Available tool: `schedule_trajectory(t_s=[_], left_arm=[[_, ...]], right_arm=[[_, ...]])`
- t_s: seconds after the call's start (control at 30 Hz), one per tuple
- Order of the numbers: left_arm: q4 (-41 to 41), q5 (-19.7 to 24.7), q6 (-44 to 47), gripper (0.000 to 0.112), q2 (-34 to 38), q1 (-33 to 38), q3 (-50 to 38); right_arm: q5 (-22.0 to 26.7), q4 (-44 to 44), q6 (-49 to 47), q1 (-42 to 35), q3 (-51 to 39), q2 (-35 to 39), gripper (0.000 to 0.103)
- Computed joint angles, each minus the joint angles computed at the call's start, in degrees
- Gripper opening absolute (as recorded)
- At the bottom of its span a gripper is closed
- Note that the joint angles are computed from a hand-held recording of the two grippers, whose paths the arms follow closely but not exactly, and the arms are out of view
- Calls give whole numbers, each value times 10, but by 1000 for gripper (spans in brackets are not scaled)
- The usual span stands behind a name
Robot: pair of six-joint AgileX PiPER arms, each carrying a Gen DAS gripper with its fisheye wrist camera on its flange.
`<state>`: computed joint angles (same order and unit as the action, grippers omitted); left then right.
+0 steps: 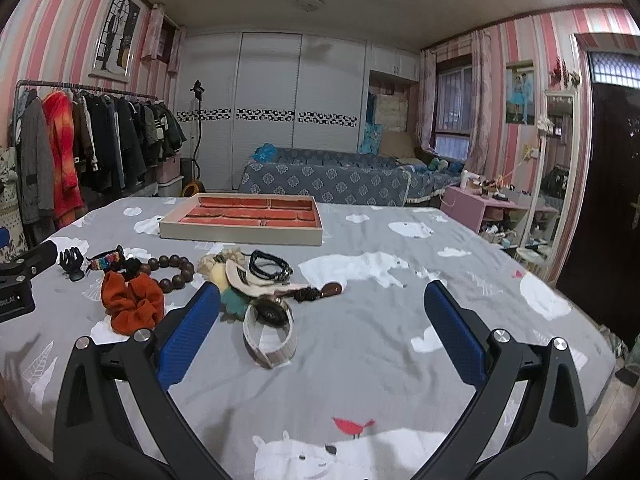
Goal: Organize jewelry
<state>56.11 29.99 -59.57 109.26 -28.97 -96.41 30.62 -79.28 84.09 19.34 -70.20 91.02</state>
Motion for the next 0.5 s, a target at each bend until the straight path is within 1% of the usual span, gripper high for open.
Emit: schedule_trajectory(t_s=[0.13, 0.2, 0.27, 0.33, 0.4, 0.5], left_arm=[[-38, 3, 43, 99, 25, 7, -48], [-67, 6, 76, 99, 40, 10, -69], [-108, 13, 122, 99, 60, 15, -98], [-146, 23, 166, 99, 82, 19, -129], [-207, 43, 227, 99, 110, 28, -173], [-242, 67, 267, 99, 141, 34, -216]], right_arm=[[-8, 37, -47, -12, -35, 18, 99], [-13, 79, -83, -23, -57, 30, 99], [-35, 135, -130, -40, -75, 44, 99], [-57, 224, -213, -59, -97, 61, 99], [-57, 325, -305, -74, -127, 83, 99], [-61, 424, -398, -92, -156, 108, 99]])
